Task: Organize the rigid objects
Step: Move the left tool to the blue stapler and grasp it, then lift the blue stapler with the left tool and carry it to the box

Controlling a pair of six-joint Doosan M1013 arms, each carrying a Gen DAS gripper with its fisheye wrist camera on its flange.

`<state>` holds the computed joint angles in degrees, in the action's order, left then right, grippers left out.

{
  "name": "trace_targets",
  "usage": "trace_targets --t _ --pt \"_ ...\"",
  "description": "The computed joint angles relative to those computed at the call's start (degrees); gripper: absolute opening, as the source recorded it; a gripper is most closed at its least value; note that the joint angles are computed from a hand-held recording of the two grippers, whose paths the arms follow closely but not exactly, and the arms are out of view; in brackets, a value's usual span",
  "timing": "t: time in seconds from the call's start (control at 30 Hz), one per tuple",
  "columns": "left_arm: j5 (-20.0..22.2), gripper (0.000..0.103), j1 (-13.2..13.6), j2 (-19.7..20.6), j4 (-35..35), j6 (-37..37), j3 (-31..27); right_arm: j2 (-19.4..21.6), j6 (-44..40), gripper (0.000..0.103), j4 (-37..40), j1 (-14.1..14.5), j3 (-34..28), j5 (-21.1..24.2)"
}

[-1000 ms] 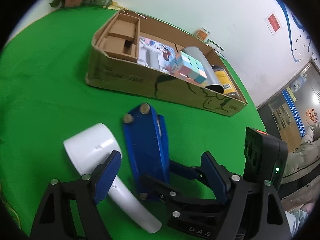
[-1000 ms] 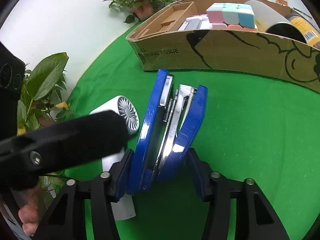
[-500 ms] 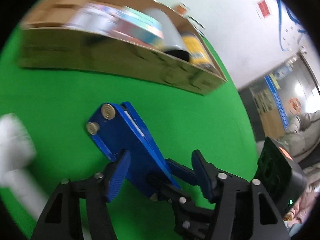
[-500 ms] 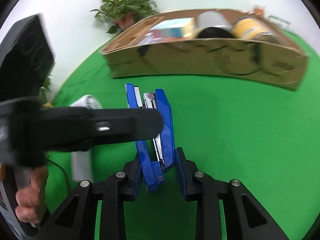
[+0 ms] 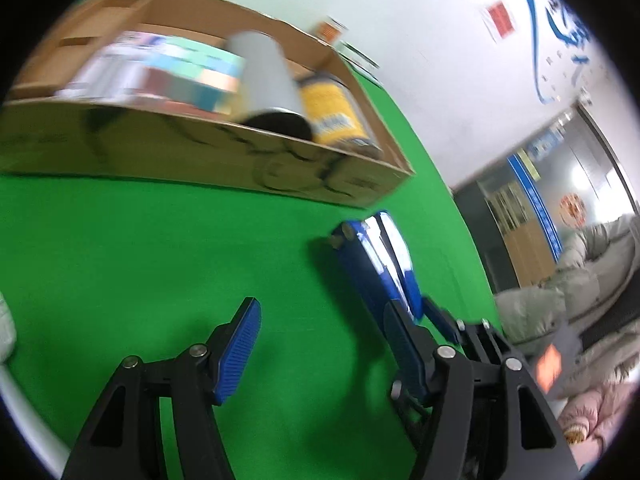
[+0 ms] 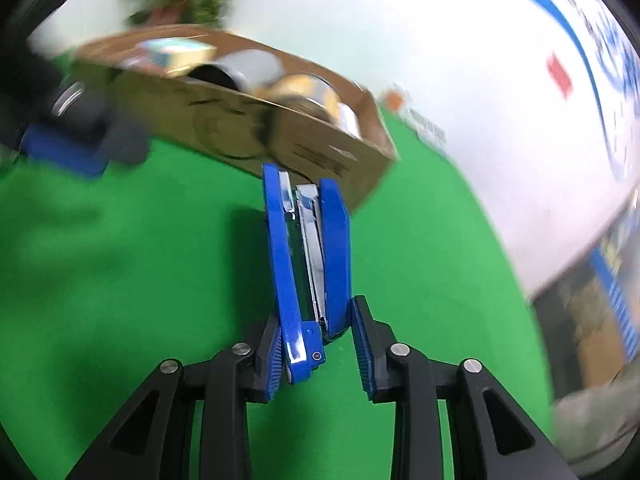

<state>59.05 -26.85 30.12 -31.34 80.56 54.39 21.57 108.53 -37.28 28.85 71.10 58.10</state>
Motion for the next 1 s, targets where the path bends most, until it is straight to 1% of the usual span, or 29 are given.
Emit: trace_targets --t 0.03,0.07,0.1,0.13,0.17,0.2,0.23,0.27,0.33,0.4,0.43,0.47,0.53,0.57,0.6,0.7,0.8,0.9,0.93,1.0 --pt "-0.4 0.064 0.2 -0.5 0.5 -0.8 0.8 -1.2 -3.4 0.046 4.3 0.2 1.2 -4.1" --pt "-0.8 0.064 0.5 -1.0 0.8 -1.2 1.6 -1.8 -4.6 0.061 7.1 0.1 1.7 -6.2" --pt "-1.2 0.064 0.7 -1.4 1.0 -1.5 2.1 -2.7 -4.5 0.083 9.7 -0.2 2.5 -8.4" --pt "-1.6 0.068 0.8 -1.9 1.5 -2.0 2.8 -3.8 -3.6 0.092 13.1 -0.8 3.5 -11.4" --pt "-1.9 0.073 1.0 -2.2 1.8 -2.2 3.3 -4.2 -2.9 0.1 15.8 -1.4 3.6 -12.9" --pt "-2.6 0.08 1.0 -2.7 2.0 -2.5 3.9 -4.5 -2.8 0.099 19.4 -2.4 3.7 -13.9" --pt "-3.3 0.081 1.0 -3.0 2.0 -2.4 4.5 -4.6 -3.3 0.099 24.5 -3.7 3.5 -13.8" --pt "-3.4 0.081 0.7 -2.9 2.0 -2.5 4.4 -4.2 -3.7 0.099 28.6 -4.9 2.9 -12.4" --pt "-1.7 0.081 0.7 -1.9 0.7 -1.4 3.2 -3.3 -3.4 0.099 32.5 -6.0 2.0 -9.3" --pt "-0.2 0.081 0.3 -0.5 -0.8 -0.5 1.7 -2.4 -3.9 0.089 37.2 -7.1 1.3 -8.1" --pt "0.6 0.081 0.1 0.3 -1.6 -0.3 0.7 -1.8 -3.9 0.087 39.3 -7.5 0.8 -7.1" --pt "1.4 0.081 0.0 1.2 -2.5 0.0 -0.4 -1.1 -3.7 0.079 40.5 -7.7 0.0 -6.3" --pt "3.1 0.081 -0.1 2.6 -3.3 0.6 -2.3 0.0 -3.3 0.071 41.1 -7.8 -0.8 -5.1" --pt "4.0 0.081 -0.1 3.2 -3.4 0.6 -3.1 0.4 -2.4 0.066 39.8 -7.5 -1.1 -4.2" --pt "4.9 0.081 -0.2 4.0 -3.6 0.3 -4.1 0.4 -1.1 0.055 37.0 -6.8 -1.1 -4.6" --pt "6.2 0.081 0.1 5.0 -6.3 1.0 -4.9 1.4 1.2 0.052 33.7 -5.7 -2.0 -3.7" --pt "9.2 0.08 0.0 6.5 -6.8 0.0 -7.1 1.6 2.9 0.051 33.4 -5.5 -2.6 -2.4" --pt "8.1 0.08 0.0 6.0 -7.6 0.0 -5.7 1.0 3.9 0.05 35.2 -5.8 -1.8 -3.0" --pt "7.3 0.08 0.1 5.7 -9.4 0.8 -4.5 0.6 4.7 0.05 36.8 -5.9 -1.3 -3.2" --pt "7.0 0.08 0.0 5.4 -10.2 2.1 -3.8 0.2 5.1 0.05 38.7 -5.9 -1.0 -2.9"
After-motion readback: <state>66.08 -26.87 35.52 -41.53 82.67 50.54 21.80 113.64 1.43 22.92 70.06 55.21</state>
